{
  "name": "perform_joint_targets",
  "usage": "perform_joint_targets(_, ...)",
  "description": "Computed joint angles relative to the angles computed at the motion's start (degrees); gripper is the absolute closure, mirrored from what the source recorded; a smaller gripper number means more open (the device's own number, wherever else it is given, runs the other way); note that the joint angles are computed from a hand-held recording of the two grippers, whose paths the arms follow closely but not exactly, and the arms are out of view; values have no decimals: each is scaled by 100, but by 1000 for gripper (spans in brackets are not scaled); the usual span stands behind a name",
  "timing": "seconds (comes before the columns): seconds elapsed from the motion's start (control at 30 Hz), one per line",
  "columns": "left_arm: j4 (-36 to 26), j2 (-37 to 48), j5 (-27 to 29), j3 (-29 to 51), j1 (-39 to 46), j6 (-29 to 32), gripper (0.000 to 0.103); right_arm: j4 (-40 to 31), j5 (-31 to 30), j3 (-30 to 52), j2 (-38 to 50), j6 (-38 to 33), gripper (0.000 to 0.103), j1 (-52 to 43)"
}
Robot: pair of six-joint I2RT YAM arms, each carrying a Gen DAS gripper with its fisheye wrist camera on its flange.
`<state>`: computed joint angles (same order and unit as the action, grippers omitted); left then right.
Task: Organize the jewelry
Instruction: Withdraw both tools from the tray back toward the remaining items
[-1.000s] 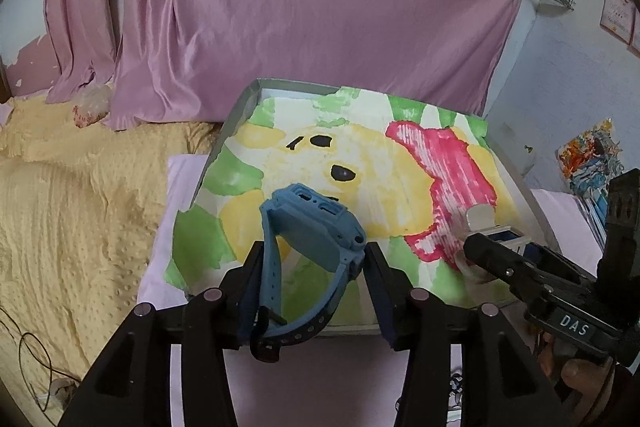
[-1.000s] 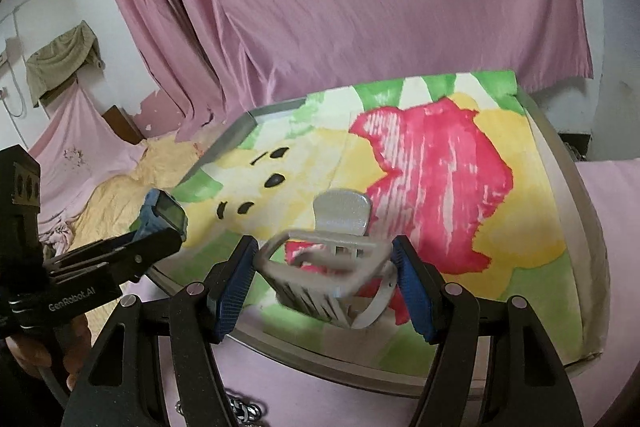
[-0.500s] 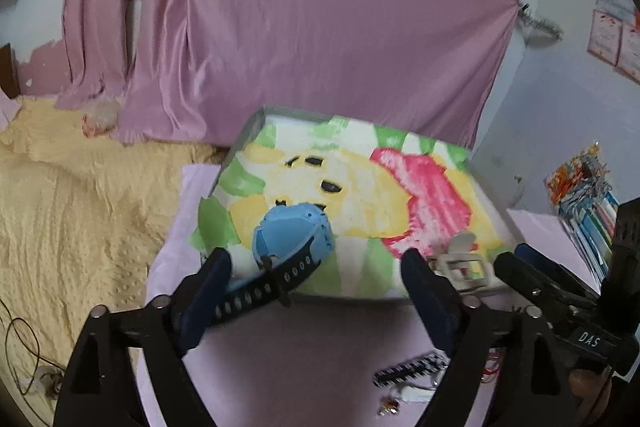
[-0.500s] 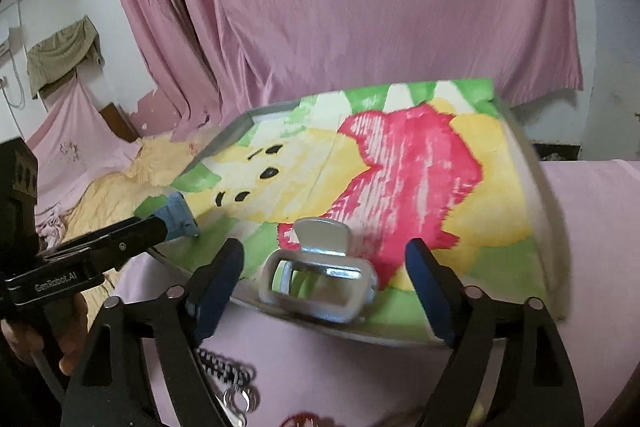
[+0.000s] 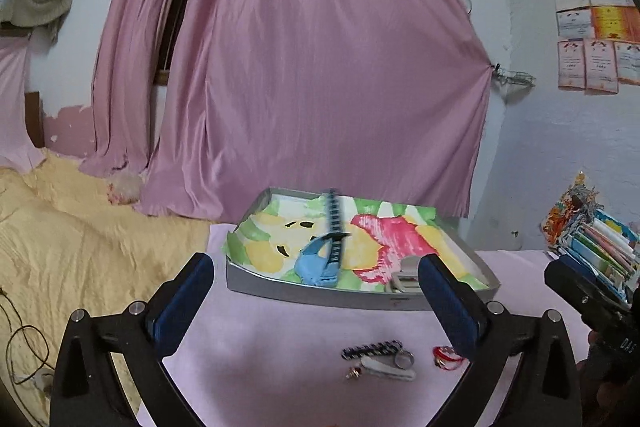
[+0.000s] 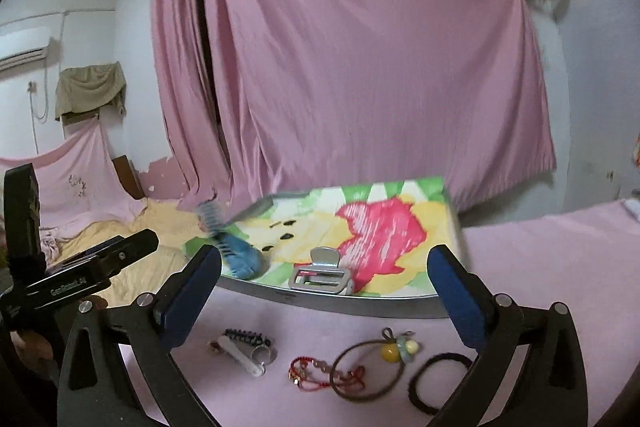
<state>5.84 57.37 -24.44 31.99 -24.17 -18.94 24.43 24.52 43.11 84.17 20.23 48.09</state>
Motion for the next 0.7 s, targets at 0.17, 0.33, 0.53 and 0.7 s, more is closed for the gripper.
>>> perform_joint_targets(0.17, 93, -286, -485, -315, -470, 5, 0, 475, 549, -682, -523, -130, 2, 414)
perform_joint_targets(0.33, -39, -299, -1024, -446, -977, -39, 0, 567, 1055, -1094, -769, -169, 1, 768)
perform_joint_targets(0.53, -283, -97, -1055, -446, -1128, -228, 0, 246, 1539, -1265, -836, -83, 1, 969)
perform_joint_targets(0.7, -713, 230, -791, -216, -1046, -389, 0, 80, 1373, -1351, -885, 54, 1, 825)
